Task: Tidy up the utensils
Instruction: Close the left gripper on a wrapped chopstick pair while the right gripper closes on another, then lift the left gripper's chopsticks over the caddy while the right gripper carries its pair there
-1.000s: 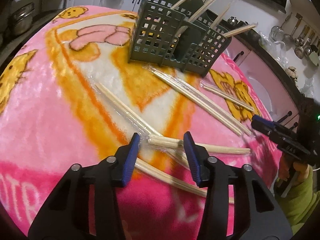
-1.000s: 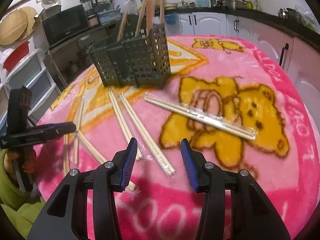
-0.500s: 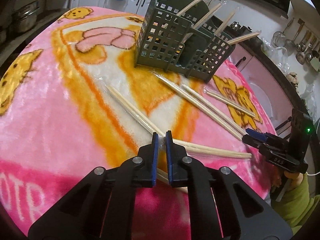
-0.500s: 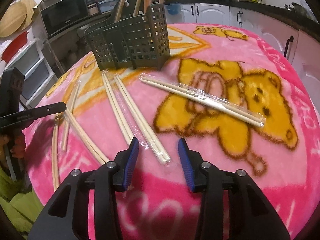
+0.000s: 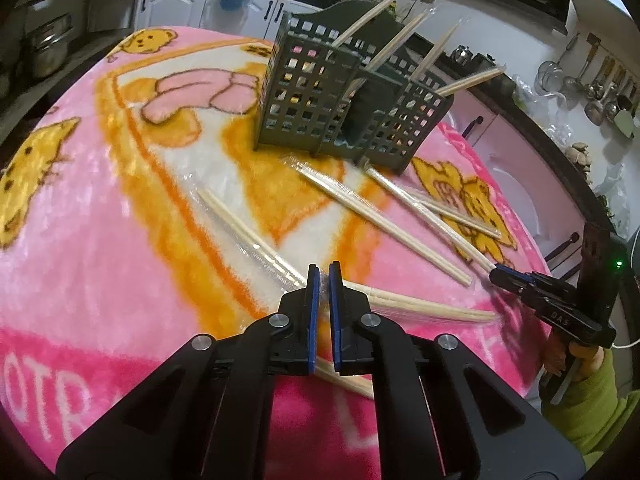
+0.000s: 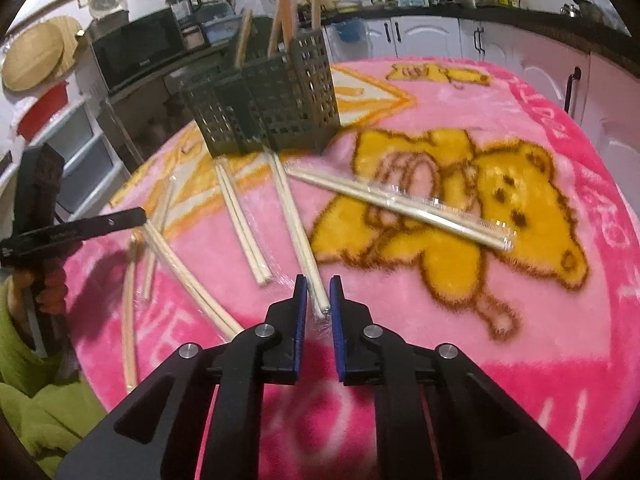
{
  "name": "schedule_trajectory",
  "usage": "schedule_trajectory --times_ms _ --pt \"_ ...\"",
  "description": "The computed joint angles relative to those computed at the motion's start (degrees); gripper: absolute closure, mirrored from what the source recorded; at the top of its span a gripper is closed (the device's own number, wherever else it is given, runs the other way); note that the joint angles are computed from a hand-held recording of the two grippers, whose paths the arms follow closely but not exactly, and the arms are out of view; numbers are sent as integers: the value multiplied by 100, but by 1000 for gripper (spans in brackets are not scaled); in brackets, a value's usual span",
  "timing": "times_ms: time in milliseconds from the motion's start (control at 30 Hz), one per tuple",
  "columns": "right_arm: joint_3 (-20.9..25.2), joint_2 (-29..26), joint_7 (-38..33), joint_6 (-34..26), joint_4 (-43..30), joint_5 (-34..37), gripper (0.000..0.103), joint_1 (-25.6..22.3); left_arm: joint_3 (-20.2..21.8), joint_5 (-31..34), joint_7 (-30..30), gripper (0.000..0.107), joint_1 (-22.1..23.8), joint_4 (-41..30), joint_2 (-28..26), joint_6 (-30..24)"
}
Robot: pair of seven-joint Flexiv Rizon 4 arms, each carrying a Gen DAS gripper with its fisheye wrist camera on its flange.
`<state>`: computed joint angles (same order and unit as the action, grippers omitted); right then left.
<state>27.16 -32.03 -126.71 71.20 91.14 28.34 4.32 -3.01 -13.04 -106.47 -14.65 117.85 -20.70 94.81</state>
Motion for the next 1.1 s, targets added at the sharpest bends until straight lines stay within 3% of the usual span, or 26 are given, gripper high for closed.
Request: schedule_trajectory --times_ms 233,467,833,1100 --pt "437 243 -648 267 -28 508 97 -242 257 124 -48 104 -233 -208 19 41" --pt "543 418 -1128 280 -225 891 97 -211 375 217 -16 104 -351 -478 3 133" --pt "422 650 -1733 172 -549 1570 97 -65 797 312 44 104 -719 -983 -43 292" --pt "264 717 -1945 135 -850 2000 99 52 773 231 206 104 -741 -1212 -58 445"
